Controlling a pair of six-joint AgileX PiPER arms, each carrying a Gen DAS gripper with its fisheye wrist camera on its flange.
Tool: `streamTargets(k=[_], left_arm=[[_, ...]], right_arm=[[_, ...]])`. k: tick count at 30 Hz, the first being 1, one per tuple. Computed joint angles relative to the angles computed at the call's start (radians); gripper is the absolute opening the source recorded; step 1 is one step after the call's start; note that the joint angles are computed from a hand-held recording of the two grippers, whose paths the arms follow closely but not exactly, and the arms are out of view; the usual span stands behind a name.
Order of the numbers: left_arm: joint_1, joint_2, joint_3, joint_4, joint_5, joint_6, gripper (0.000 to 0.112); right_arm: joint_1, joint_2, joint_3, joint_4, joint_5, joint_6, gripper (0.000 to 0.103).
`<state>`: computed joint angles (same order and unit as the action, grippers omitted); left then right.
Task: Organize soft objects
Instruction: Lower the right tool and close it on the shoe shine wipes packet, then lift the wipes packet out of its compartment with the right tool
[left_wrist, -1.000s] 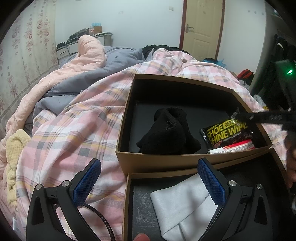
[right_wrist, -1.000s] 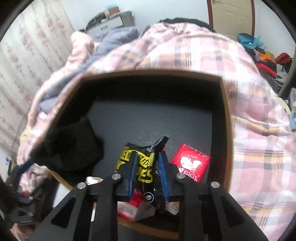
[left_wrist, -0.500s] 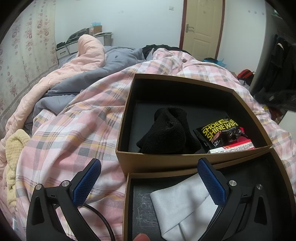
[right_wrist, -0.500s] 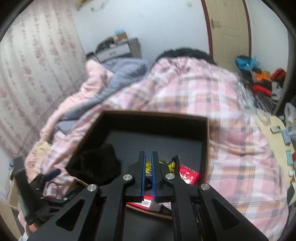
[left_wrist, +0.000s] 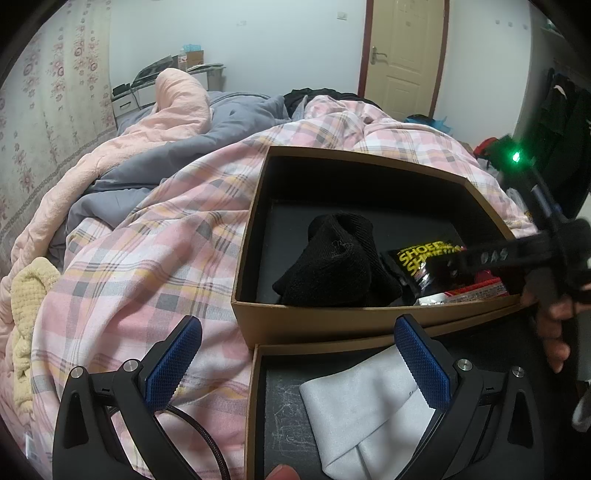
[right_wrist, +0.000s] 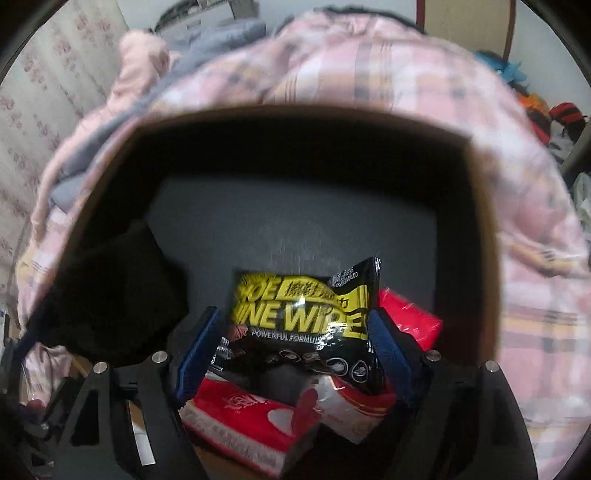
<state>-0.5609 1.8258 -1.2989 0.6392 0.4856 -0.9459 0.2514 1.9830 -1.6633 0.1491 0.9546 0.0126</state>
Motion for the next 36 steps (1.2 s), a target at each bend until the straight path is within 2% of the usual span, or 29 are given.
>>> streamTargets(k=[2,3,12,15,19,27,29,30,33,36], left_arm=[[0.0,0.0,0.0,-0.001,0.0,0.0,0.103],[-0.001,0.0,0.0,0.0,0.002,-0.001,0.103],[0.001,0.001,0.003,0.005,-0.01,-0.003,0.103],[0.002,-0.001,0.005,0.005,-0.013,-0.004,0.103],[0.002,0.0,0.007,0.007,-0.016,-0.008,0.103],[0.002,0.0,0.007,0.006,-0.015,-0.008,0.103],[0.002,0.0,0.007,0.006,-0.016,-0.008,0.103],[0.002,0.0,0.007,0.006,-0.016,-0.008,0.103],[0.004,0.0,0.006,0.003,-0.017,-0.003,0.103],[0.003,0.001,0.006,0.002,-0.016,-0.004,0.103]], right_arm=[[-0.011,-0.008,0.023,0.039,-0.02,-0.041,0.075],[-0.021,-0.013,0.033,0.066,-0.021,-0.06,0.068],[-0.074,-0.107,0.164,0.192,-0.098,-0.187,0.049],[-0.094,-0.164,0.22,0.231,-0.134,-0.213,0.047],[-0.155,-0.308,0.34,0.378,-0.186,-0.318,0.047],[-0.215,-0.618,0.565,0.592,-0.148,-0.572,0.048],[-0.171,-0.636,0.606,0.603,-0.183,-0.575,0.048],[-0.182,-0.636,0.619,0.627,-0.153,-0.619,0.049],[-0.165,-0.547,0.61,0.686,-0.135,-0.682,0.049],[-0.133,-0.492,0.599,0.602,-0.145,-0.652,0.05]])
